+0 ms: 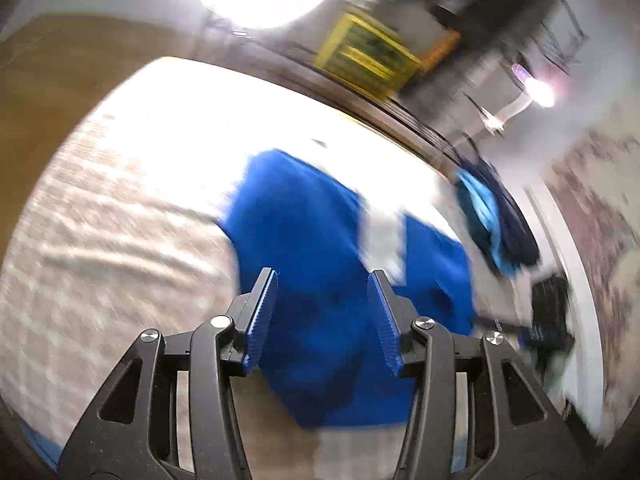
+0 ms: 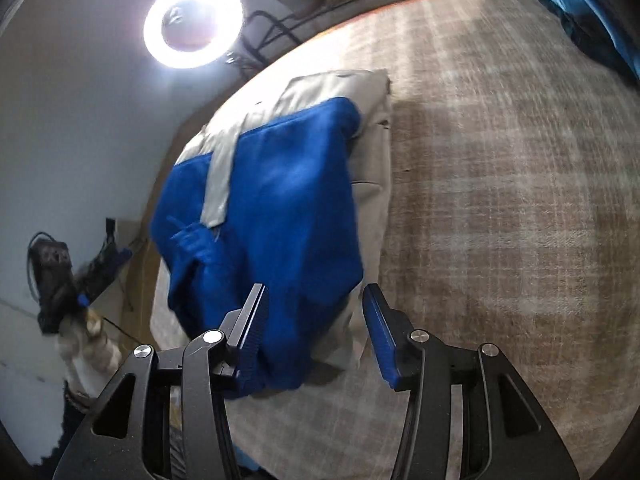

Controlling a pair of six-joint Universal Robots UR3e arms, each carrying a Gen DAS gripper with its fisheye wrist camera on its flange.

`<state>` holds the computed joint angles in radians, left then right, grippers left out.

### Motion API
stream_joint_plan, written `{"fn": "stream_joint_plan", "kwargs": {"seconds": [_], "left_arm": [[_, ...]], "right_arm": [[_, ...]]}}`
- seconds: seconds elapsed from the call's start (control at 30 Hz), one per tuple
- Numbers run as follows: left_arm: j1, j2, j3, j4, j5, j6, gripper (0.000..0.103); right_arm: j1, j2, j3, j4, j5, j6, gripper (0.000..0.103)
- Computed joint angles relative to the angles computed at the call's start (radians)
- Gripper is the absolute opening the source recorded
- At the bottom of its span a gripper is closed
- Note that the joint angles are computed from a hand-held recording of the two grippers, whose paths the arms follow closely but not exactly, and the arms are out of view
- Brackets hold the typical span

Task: Fold large clothes
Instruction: 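Pinch the bundle edge with both grippers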

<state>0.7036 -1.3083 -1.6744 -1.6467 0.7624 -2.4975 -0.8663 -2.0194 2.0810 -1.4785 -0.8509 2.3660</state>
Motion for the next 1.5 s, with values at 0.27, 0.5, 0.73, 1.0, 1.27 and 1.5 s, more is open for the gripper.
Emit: {"fn": "stream_joint_plan", "kwargs": {"seconds": [0.27,0.5,0.73,1.0,1.27,1.5], "left_arm": [[-0.132,-0.338,0.148,0.176,0.028,-0.191,0.012],[-0.033,-0.237,0.030,0.050,-0.021,-0.081,0.001],[-0.043,-0.235,-0.082,0.194,0.031,-0.144,0.001],[-0.020,-0.086,-0.005,0.180,0.033,-0.092,0.001],[-0.304,-0.257,0.139,0.568,0.196,-0.337,0.009],[-0.463,-0.531,0.285,0.717,0.314,-0.472,0.009]], "right_arm": [[0.113,0.095,-0.001,-0.170,0.018,0.127,0.019],[0.111,0.081,-0.096,-0.069,0.088,0.044,0.004],[0.187,0.158,0.052,-0.401,0.000,0.195,0.004],[0.240,-0.029,0.019,-0.504,-0.109,0.232,0.024],[0.649,0.316,-0.105,-1.084,-0.436,0.533,0.034],[0.778,0.620,-0.295,-1.151,-0.593,0.517,0.033]]}}
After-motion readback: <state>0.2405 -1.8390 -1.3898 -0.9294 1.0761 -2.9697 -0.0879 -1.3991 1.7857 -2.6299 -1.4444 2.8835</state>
